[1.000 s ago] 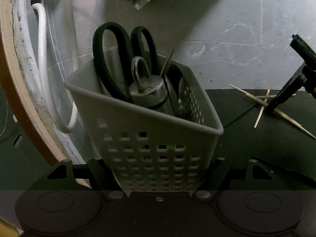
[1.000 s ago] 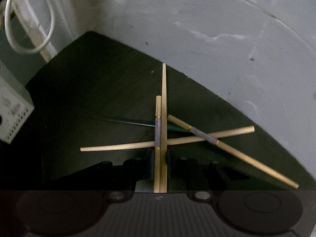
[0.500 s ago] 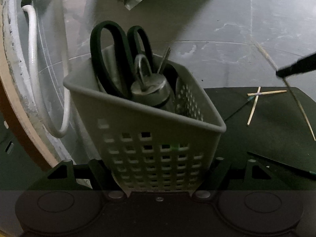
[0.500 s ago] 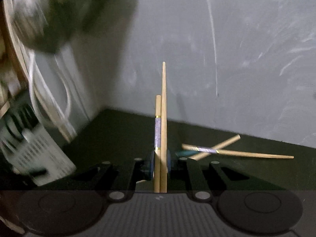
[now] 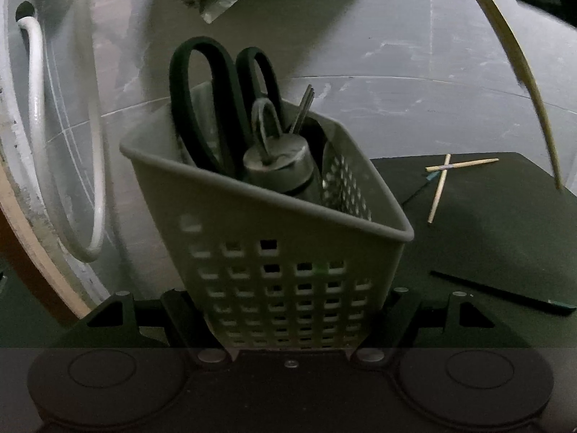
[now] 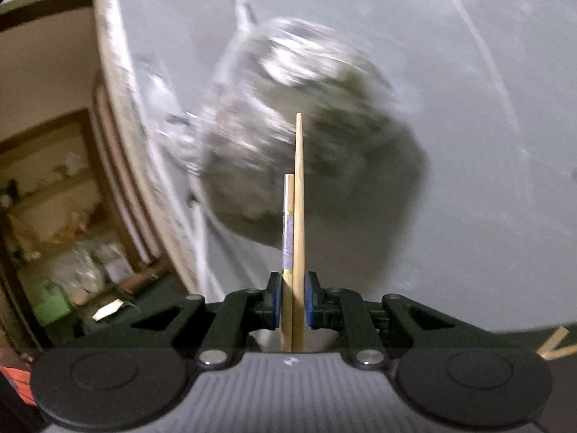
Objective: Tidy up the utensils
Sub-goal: 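Lift the chopsticks with the right tool and drop them into the basket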
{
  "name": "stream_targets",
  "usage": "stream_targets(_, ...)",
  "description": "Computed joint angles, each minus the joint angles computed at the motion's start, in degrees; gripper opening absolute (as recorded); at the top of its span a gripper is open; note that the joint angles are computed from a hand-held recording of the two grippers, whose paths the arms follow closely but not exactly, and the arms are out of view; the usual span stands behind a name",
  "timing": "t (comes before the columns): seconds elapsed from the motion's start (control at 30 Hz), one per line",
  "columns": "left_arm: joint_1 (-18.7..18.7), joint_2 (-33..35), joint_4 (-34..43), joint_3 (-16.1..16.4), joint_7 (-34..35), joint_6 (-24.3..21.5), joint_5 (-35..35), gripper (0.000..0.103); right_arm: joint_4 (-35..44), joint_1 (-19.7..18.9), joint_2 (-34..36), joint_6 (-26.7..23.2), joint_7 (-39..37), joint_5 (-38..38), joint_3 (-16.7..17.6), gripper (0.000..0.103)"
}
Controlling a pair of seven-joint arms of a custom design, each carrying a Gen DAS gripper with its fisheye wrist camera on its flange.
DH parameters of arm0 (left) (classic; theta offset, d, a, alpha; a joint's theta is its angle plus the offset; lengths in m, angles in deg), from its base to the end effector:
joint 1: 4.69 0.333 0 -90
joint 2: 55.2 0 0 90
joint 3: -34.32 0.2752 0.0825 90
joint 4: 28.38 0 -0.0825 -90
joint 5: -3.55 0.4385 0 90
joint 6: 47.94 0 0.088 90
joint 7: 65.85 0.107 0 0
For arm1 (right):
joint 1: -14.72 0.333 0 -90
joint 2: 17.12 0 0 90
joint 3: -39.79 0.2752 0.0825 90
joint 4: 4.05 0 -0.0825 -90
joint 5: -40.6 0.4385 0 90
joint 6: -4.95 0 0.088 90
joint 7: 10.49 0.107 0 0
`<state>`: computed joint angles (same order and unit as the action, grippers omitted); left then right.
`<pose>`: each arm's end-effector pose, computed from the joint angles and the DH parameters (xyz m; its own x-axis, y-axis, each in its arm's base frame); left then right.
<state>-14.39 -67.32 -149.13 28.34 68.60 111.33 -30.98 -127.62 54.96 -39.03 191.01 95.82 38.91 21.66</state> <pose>0.5845 -0.1414 0.5501 -0.5247 -0.8485 -0.0693 -0.4650 0.3539 -0.8115 0.5116 0.1802 0.6771 0.3453 -0.8659 -0.3619 -0.2463 0.2885 -0.9253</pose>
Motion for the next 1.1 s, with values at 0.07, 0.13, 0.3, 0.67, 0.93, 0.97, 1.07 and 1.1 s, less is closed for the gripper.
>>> stream_targets(0.07,-0.46,-0.54,-0.40,0.42,1.47,-0.55,-1.20,0.076,2.19,5.18,1.90,2.75,-0.99,-0.07,-3.64,0.015)
stream_targets(0.13,-0.94,-1.10,-0.90,0.76,3.12,-1.02,-2.49,0.076,5.07,10.33,4.43,5.16,-0.30,-1.93,-7.85,0.015)
stream_targets(0.3,-1.52,-2.63,-2.23,1.36,6.01,-2.07,-4.69,0.076,11.05,15.65,10.82,8.33,4.67,-7.42,-13.20,0.015)
stream_targets(0.67,-1.34,-2.95,-2.46,1.22,6.13,-2.30,-4.75,0.076,9.34,-11.40,14.58,10.40,-9.13,12.34,17.19,0.015)
stream_targets(0.93,-1.34,-2.91,-2.39,1.24,6.24,-2.36,-4.78,0.076,7.14,-20.73,14.15,10.24,-10.76,15.92,27.15,0.015)
stream_targets(0.97,-1.34,-2.95,-2.43,1.26,6.28,-2.39,-4.79,0.076,6.91,-21.38,14.07,10.15,-10.23,15.41,27.70,0.015)
stream_targets(1.07,-1.34,-2.94,-2.43,1.25,6.32,-2.37,-4.83,0.076,6.08,-24.33,13.59,9.70,-9.68,15.03,30.53,0.015)
stream_targets(1.1,-1.34,-2.99,-2.47,1.26,6.34,-2.39,-4.85,0.076,5.51,-25.04,13.23,9.66,-9.11,14.55,31.14,0.015)
